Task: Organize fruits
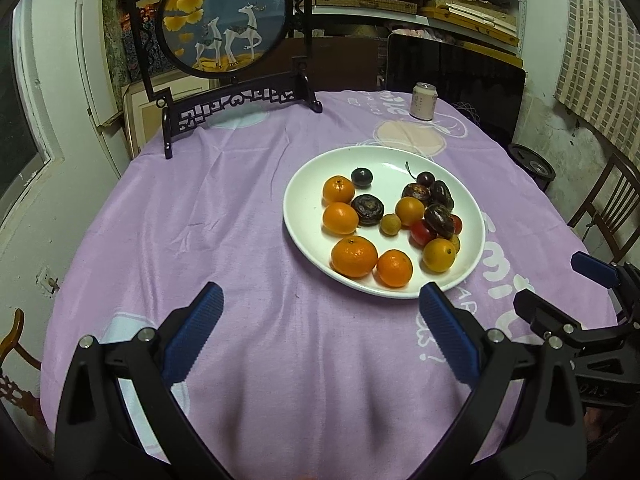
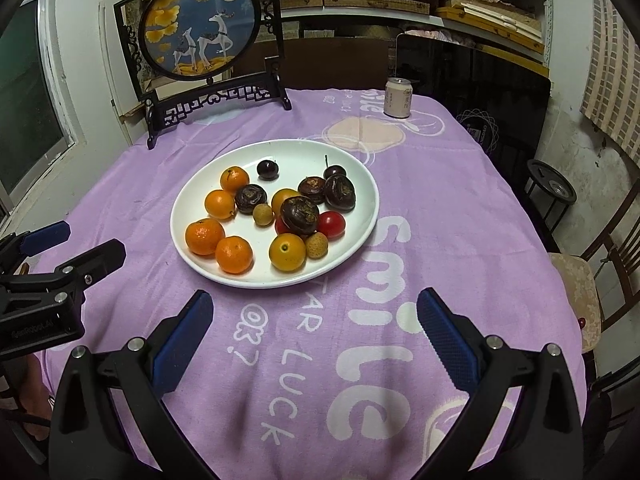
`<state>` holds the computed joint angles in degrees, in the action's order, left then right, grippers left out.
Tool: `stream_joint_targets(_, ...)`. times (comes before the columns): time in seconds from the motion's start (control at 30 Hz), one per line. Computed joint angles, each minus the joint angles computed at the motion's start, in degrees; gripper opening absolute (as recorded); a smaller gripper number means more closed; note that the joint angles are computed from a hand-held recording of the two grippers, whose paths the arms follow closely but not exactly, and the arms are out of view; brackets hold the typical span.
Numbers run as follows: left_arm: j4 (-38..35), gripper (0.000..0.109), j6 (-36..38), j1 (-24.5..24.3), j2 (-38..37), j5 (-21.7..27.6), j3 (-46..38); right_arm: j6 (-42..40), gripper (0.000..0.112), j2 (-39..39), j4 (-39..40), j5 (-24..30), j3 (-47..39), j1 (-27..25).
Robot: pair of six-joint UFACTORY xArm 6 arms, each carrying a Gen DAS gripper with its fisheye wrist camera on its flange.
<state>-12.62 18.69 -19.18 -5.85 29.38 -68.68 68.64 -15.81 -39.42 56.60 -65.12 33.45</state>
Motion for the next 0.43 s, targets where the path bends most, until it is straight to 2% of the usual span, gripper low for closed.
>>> stream_joint_targets(0.13,0.6,0.101,-0.3,0.1,-0.8,-1.8,1.2,0.1,0.102,0.2,0.0,0.1,-0.4,0.1)
stream_joint_targets(0.43,1.0,0.101,-2.2,1.0,0.3,0.4,-0.4,1.2,0.102,-0.1,-0.6,-0.4,-0.2,0.1)
